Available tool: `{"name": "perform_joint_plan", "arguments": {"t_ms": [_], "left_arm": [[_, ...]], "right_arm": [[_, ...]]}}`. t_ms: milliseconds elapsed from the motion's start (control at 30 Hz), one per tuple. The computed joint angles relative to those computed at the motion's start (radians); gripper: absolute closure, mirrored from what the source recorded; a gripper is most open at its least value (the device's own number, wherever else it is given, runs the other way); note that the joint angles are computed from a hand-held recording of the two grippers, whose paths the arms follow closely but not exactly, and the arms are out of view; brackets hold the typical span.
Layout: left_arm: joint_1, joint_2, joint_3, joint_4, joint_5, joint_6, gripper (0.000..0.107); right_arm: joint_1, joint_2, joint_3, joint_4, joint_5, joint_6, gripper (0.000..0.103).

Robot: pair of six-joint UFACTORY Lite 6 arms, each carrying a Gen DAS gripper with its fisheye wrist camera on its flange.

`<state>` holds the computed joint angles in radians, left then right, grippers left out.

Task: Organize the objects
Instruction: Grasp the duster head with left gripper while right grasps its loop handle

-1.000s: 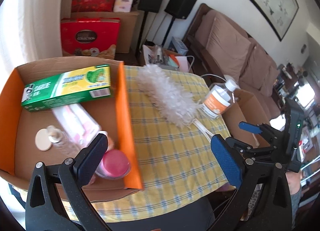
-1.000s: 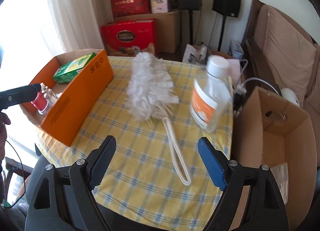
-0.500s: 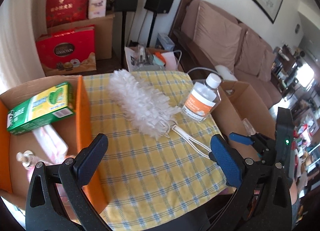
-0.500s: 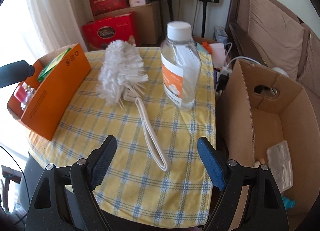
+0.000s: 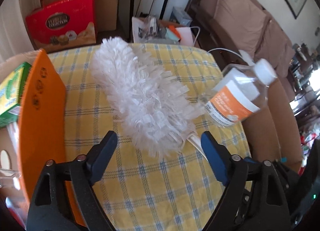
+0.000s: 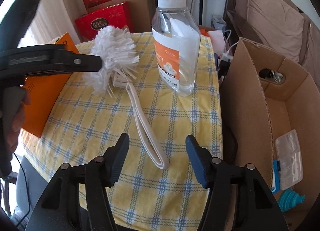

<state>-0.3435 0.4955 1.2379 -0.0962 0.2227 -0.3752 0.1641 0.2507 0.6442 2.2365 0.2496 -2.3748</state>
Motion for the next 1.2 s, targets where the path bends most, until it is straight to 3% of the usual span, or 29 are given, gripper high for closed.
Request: {"name": "perform_joint_plan", "arguments": {"t_ms": [167,233,367,433,500,700,733,867,1033,1200], "left_arm": [[0.032,0.095,0.076,-0.265,0.024,0.236,0.039],[0.044,0.118,0.093,-0.359,0.039,0.325,0.05],[0.073,0.134,0.085,-0.652,0.05,0.609,0.063],[0.081,0.124,0.069,-0.772,0.057,0.727,0.075],[0.076,0.113,0.064,-0.768,0.051,0.73,0.082],[0.073,0.062,0.018,-0.862,0.036,0.814,0.09],[0.073,0.04,-0.002,-0.875,0.03,0.823,0.1],[0.08,-0.054,-0.065,-0.918,0.028,0.869,0.1],[0.078,-0.145,-0.109,-0.849,0.02,0.808,0.101],[0.097,-0.297,-0.188,-0.841,0.029,0.8,0.101]], "right_arm": [[-0.005,0.032,0.013,0.01,0.022,-0.011,0.056],[-0.005,0.052,0.027,-0.009,0.027,0.006,0.062],[-0.013,0.091,0.045,-0.018,0.046,0.012,0.076],[-0.021,0.089,0.039,-0.02,0.063,0.014,0.077],[-0.031,0.078,0.028,-0.024,0.076,0.014,0.081],[-0.007,0.036,-0.012,0.008,0.091,-0.017,0.086],[-0.002,0.026,-0.019,0.021,0.091,-0.025,0.087],[-0.001,-0.06,-0.073,0.0,0.101,0.009,0.089],[0.04,-0.148,-0.11,0.017,0.07,0.013,0.089],[0.055,-0.252,-0.125,-0.156,0.063,0.188,0.09]]}}
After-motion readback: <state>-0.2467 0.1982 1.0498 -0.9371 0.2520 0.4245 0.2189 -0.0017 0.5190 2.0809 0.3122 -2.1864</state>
